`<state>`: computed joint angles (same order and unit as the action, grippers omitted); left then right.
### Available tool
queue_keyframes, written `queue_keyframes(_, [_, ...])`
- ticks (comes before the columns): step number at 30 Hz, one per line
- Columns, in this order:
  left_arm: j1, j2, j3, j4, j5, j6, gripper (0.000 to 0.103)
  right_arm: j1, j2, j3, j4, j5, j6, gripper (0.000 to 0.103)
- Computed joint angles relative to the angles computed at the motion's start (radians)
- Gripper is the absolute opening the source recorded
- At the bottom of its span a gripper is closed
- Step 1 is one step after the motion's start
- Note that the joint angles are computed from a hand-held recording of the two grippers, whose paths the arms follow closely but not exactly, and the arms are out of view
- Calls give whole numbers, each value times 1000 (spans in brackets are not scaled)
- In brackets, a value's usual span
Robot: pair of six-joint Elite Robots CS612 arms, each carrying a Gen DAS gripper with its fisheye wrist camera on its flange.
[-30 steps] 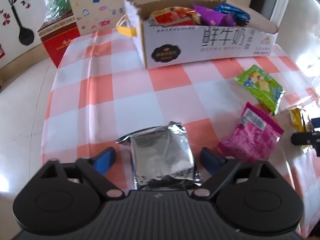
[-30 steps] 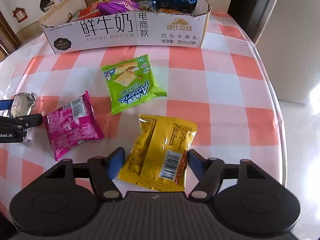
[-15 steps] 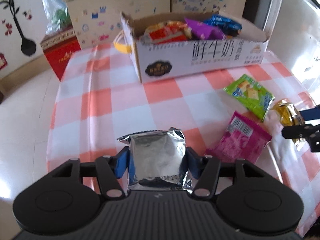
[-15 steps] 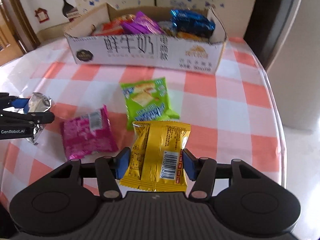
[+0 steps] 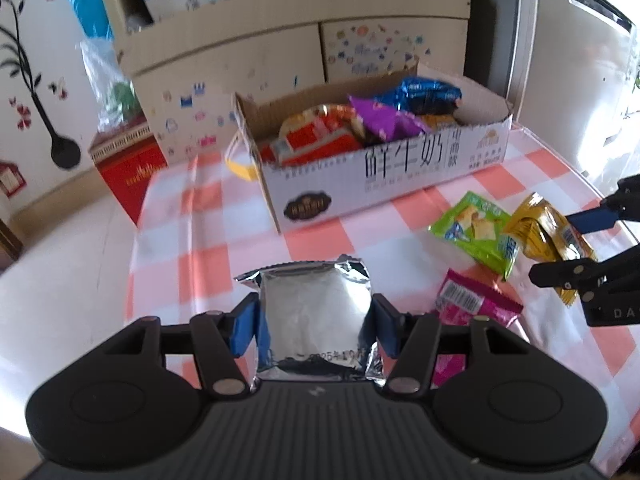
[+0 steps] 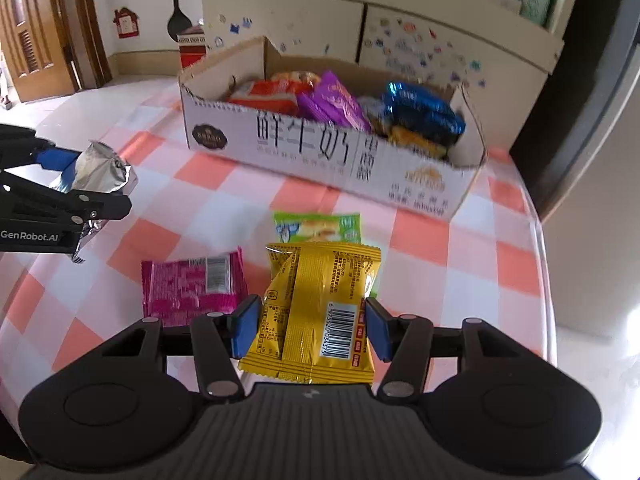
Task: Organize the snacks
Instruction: 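Carry the silver packet and yellow packet into the milk box and release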
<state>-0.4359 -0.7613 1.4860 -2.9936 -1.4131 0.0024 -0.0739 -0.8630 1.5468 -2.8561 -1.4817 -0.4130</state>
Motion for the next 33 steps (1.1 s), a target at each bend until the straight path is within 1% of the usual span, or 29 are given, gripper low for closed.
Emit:
queue_keyframes(2, [-1, -1, -1, -10, -4, 5, 58, 1, 1, -3, -7, 3, -12, 62])
queue_keyframes(6, [-11, -2, -1, -47, 17, 43, 58, 5, 5, -10, -48, -1, -40, 62])
queue_keyframes(9, [-12, -1, -11, -61, 11, 35, 58, 4, 10, -23, -61, 9, -34, 62])
queue_keyframes(12, [-16, 3, -24, -77, 24, 48, 58, 5, 17, -35, -85, 8, -52, 62])
queue_keyframes(15, [-19, 8, -39, -92, 26, 60, 58, 2, 24, -50, -92, 19, -44, 62])
queue_keyframes(18, [-20, 15, -55, -96, 27, 63, 58, 3, 33, -64, -106, 14, -45, 62])
queue_keyframes(22, [-23, 29, -84, -116, 54, 88, 58, 2, 42, -84, -117, 16, -41, 62])
queue_keyframes(25, [-20, 40, -112, -124, 63, 67, 58, 0, 48, -96, -136, 20, -30, 62])
queue_keyframes(31, [-12, 69, -177, -115, 79, -28, 58, -6, 61, -121, -197, 37, 9, 62])
queue_keyframes(33, [-12, 78, -192, -118, 87, -29, 58, -8, 65, -131, -201, 47, 17, 62])
